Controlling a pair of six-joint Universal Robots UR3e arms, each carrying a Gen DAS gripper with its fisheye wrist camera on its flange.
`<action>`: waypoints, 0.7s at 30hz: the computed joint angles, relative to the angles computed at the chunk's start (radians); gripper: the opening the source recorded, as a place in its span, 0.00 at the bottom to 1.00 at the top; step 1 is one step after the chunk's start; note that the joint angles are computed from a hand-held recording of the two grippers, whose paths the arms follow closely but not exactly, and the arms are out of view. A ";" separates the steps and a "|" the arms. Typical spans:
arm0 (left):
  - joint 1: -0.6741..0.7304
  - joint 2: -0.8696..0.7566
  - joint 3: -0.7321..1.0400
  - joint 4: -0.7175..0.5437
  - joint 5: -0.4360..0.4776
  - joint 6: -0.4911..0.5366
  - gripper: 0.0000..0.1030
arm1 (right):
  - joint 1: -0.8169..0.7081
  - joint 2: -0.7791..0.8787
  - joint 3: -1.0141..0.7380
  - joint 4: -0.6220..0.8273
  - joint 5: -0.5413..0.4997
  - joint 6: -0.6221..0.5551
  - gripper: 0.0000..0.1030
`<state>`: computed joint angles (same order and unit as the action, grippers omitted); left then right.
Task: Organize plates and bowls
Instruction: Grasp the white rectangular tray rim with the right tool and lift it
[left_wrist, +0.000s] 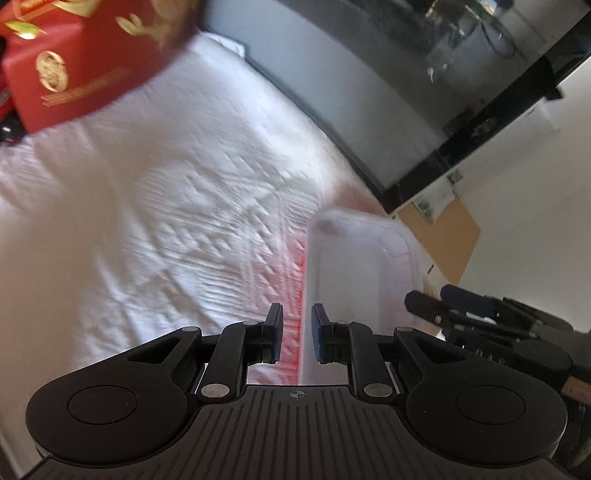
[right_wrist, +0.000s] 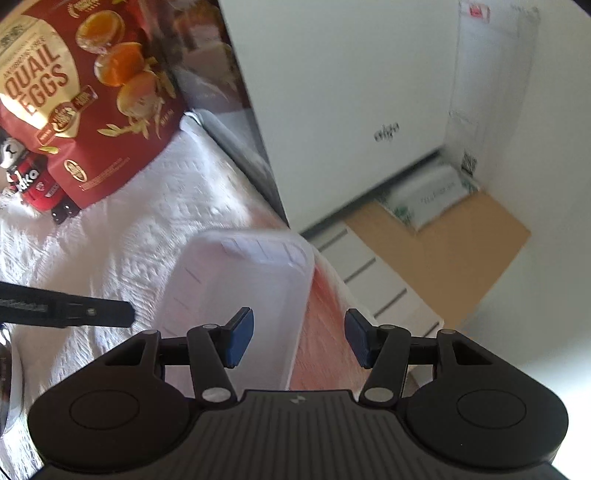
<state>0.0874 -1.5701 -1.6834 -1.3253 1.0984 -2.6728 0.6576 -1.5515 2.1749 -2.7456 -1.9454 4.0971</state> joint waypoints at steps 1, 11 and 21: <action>-0.014 -0.017 0.003 0.016 -0.004 -0.013 0.17 | -0.003 0.004 0.006 -0.008 0.007 0.003 0.53; -0.139 -0.109 -0.013 0.183 0.107 -0.099 0.17 | -0.068 0.051 0.063 -0.129 0.201 -0.077 0.35; 0.086 0.069 -0.149 0.124 0.057 -0.110 0.17 | -0.072 0.206 -0.178 -0.106 0.303 -0.258 0.33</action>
<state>0.1732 -1.5015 -1.8321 -1.2011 1.1552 -2.7827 0.5855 -1.3454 1.9970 -2.8514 -1.6420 3.8390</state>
